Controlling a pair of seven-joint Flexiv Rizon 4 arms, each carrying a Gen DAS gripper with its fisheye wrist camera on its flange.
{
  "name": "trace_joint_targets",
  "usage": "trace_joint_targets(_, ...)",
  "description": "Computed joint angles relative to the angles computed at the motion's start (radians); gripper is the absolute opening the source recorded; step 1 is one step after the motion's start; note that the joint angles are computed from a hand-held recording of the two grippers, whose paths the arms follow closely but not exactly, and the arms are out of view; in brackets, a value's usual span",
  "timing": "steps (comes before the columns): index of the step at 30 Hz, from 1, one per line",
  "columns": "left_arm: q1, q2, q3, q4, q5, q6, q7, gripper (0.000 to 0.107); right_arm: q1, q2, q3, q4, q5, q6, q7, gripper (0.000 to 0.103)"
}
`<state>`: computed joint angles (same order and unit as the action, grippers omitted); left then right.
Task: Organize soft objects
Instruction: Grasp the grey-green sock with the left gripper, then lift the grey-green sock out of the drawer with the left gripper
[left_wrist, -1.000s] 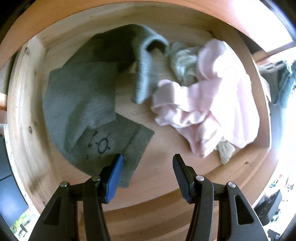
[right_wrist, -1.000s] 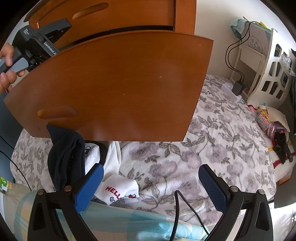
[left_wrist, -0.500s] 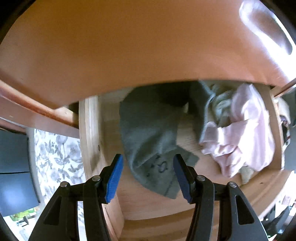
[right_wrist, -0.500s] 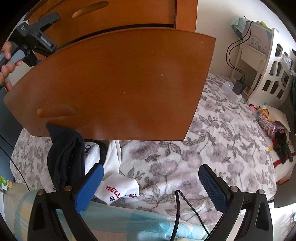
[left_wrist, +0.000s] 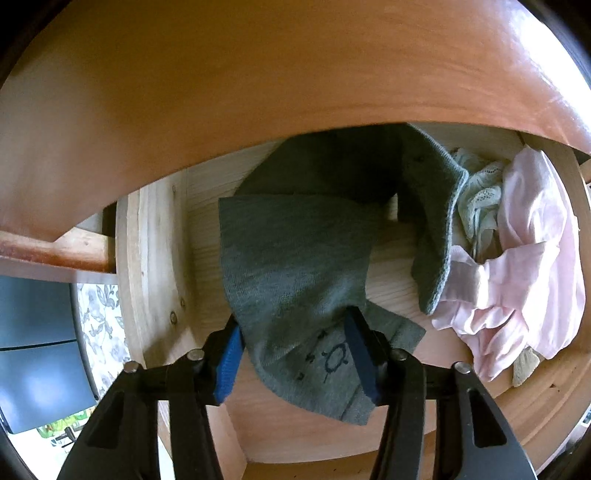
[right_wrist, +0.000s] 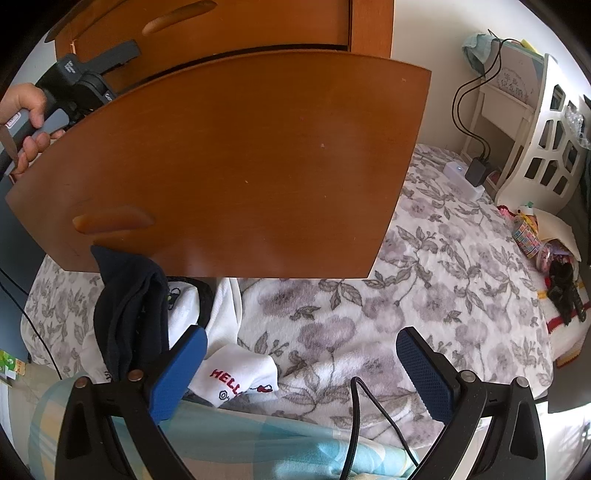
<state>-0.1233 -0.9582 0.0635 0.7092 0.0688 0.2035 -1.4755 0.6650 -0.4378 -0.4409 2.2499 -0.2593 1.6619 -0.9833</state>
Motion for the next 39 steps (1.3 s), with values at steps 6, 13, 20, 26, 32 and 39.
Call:
trace_joint_targets(6, 0.001, 0.009, -0.004, 0.045, 0.003, 0.060, 0.002, 0.011, 0.006, -0.001, -0.007, 0.002, 0.001, 0.003, -0.001, 0.103)
trace_joint_targets(13, 0.026, 0.098, -0.018, 0.215, -0.027, 0.186, 0.008, 0.009, 0.019, -0.002, -0.019, 0.003, 0.005, 0.002, -0.003, 0.103)
trace_joint_targets(20, 0.110, 0.245, -0.083, 0.496, -0.183, 0.393, 0.074, 0.008, 0.036, -0.001, -0.037, 0.008, 0.007, 0.004, -0.002, 0.103)
trace_joint_targets(26, 0.162, 0.346, -0.137, 0.709, -0.356, 0.553, 0.162, 0.008, 0.068, -0.003, -0.068, 0.011, 0.009, 0.001, -0.004, 0.103)
trace_joint_targets(32, 0.210, 0.453, -0.207, 0.901, -0.588, 0.718, 0.313, 0.008, 0.089, -0.005, -0.089, 0.013, 0.010, -0.003, -0.005, 0.103)
trace_joint_targets(39, 0.229, 0.537, -0.268, 1.016, -0.878, 0.834, 0.505, 0.008, 0.134, -0.011, -0.135, 0.021, 0.019, 0.005, -0.010, 0.103)
